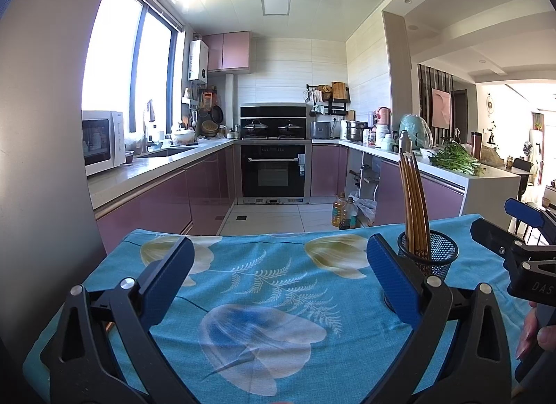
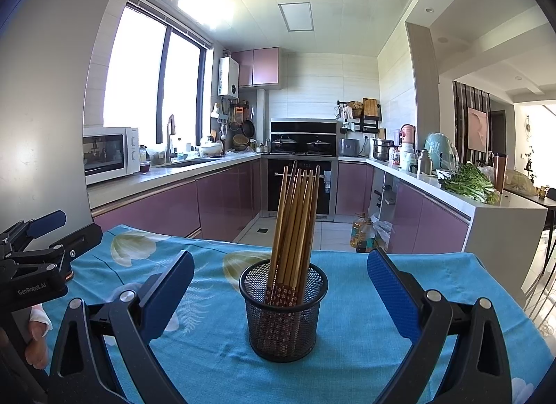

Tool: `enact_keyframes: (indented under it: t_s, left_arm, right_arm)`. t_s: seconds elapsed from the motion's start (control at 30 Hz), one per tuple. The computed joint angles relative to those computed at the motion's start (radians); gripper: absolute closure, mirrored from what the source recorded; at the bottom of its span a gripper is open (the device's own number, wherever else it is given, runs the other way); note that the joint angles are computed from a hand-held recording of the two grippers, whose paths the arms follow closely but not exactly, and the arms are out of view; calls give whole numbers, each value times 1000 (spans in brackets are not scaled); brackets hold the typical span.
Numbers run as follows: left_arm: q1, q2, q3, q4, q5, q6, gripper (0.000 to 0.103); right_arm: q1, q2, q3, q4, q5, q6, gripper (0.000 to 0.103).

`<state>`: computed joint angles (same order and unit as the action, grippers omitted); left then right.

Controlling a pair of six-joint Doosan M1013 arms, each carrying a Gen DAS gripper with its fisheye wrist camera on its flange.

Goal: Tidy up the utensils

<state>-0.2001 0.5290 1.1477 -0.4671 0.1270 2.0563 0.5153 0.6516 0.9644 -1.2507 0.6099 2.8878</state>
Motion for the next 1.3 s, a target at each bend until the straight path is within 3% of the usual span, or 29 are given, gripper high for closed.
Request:
enact_keyframes:
  t_s: [1.3]
  left_arm:
    - [-2, 0, 2, 1, 2, 0, 5]
  right_arm:
    - [0, 1, -5, 3, 4, -5, 7]
